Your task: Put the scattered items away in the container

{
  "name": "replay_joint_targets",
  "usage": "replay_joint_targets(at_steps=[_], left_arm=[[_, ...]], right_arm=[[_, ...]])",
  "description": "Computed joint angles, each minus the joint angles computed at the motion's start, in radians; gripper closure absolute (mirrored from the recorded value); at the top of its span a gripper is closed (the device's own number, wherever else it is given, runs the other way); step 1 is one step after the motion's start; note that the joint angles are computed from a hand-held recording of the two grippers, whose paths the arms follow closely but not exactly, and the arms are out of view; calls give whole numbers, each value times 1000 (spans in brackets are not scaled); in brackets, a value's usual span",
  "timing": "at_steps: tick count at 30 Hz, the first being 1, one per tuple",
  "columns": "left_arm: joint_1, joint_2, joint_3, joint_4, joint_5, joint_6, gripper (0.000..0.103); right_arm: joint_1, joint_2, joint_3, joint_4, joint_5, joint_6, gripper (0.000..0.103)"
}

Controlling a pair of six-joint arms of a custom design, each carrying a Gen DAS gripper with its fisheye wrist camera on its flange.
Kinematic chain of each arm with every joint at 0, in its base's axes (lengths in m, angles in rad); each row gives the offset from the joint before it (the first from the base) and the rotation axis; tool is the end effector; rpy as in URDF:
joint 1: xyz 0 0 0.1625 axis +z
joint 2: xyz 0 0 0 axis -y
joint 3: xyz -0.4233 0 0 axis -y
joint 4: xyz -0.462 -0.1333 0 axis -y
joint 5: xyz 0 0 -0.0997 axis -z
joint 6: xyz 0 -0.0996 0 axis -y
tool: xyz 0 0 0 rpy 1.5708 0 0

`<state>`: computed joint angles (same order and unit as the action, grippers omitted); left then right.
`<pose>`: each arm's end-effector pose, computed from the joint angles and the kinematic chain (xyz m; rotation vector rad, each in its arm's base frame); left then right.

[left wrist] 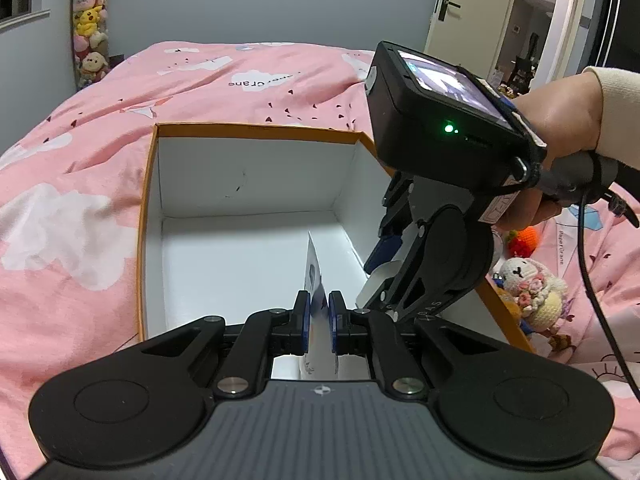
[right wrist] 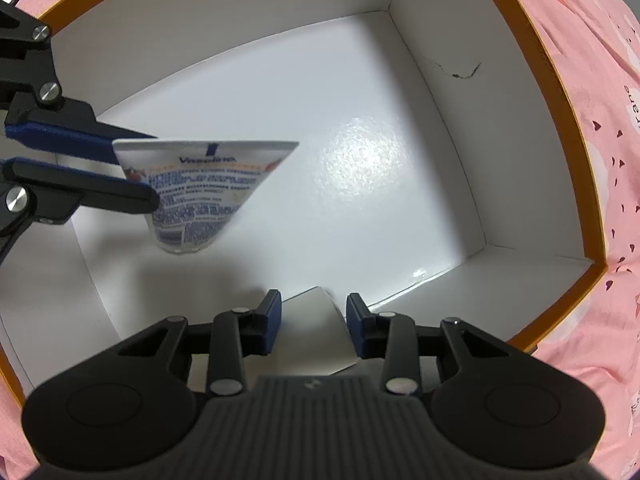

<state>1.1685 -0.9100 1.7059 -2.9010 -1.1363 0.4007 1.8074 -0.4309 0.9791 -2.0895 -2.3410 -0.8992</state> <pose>-0.1186 -0.7264 0.1396 0.8789 2.4754 -0.7181 0.2676 -0.8370 0.0241 1.3027 -2.0151 -0.3498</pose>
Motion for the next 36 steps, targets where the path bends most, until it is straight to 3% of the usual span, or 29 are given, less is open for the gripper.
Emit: replay_joint_targets(at_steps=[5,10,15,18,25,36], left_arm=[[3,-10,5,13,-33,-12,93],[4,-20,10,47,-69,-5,93],[-6,-16,14,64,-41,-4,93],[-9,-6,-1,78,-33,-16,93],[-8,-8,-20,171,-63,-58,93],[-21,-48,-34,399,-68,-230,93]], right_arm=[[2,-18,30,-47,16,10,64],[11,-114,171,-257,88,7,63],[14,-227,336,-480,149,39,63],[-3,-311,418,-529,228,82,64],[-33,-357,571,-816,295,107,63],[-67,-373,626,-908,360,219,63]])
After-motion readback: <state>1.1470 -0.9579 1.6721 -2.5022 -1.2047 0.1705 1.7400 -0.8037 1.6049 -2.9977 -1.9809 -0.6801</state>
